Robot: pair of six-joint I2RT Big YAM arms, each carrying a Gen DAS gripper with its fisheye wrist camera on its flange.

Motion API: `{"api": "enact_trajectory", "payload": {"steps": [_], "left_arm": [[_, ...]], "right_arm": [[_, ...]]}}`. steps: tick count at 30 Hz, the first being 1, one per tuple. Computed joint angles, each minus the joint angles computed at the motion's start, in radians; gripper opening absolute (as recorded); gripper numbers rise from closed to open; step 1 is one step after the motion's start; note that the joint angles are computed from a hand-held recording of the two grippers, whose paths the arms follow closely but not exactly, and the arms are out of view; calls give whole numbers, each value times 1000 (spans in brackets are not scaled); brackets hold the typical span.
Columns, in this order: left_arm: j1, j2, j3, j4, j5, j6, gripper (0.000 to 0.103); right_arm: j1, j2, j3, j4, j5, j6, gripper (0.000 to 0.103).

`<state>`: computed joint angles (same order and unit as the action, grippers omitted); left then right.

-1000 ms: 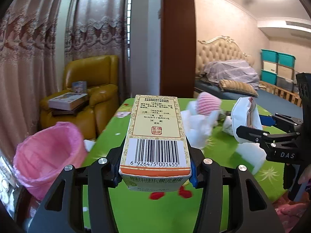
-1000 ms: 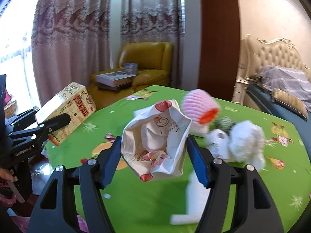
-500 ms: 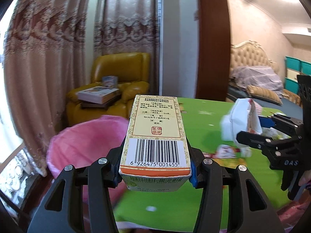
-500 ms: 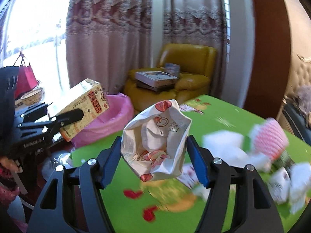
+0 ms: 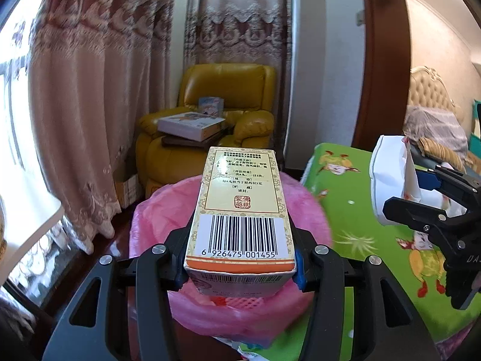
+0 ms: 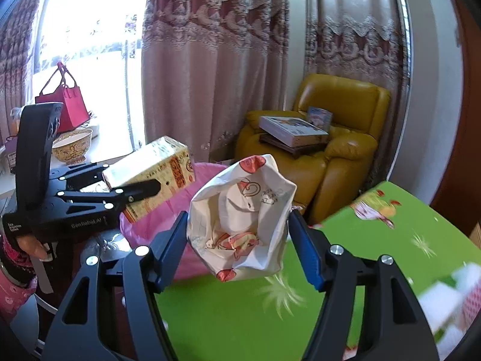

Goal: Collect trash
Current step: 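Carry the carton and paper bag to the wastebasket and release both, then move both tools back over the table toward the remaining trash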

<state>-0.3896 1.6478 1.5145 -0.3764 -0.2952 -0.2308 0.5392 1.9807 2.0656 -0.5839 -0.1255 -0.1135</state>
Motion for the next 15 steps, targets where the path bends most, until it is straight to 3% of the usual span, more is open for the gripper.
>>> {"api": "enact_trajectory", "payload": {"steps": [6, 9, 12, 15], "left_arm": [[62, 29, 28, 4, 84, -19, 48], [81, 49, 54, -3, 84, -29, 66], [86, 44, 48, 6, 63, -43, 74], [69, 14, 10, 32, 18, -53, 84]], "right_arm": [[11, 170, 266, -112, -46, -11, 70], [2, 247, 390, -177, -97, 3, 83], [-13, 229, 357, -145, -126, 46, 84], [-25, 142, 218, -76, -119, 59, 84]]}}
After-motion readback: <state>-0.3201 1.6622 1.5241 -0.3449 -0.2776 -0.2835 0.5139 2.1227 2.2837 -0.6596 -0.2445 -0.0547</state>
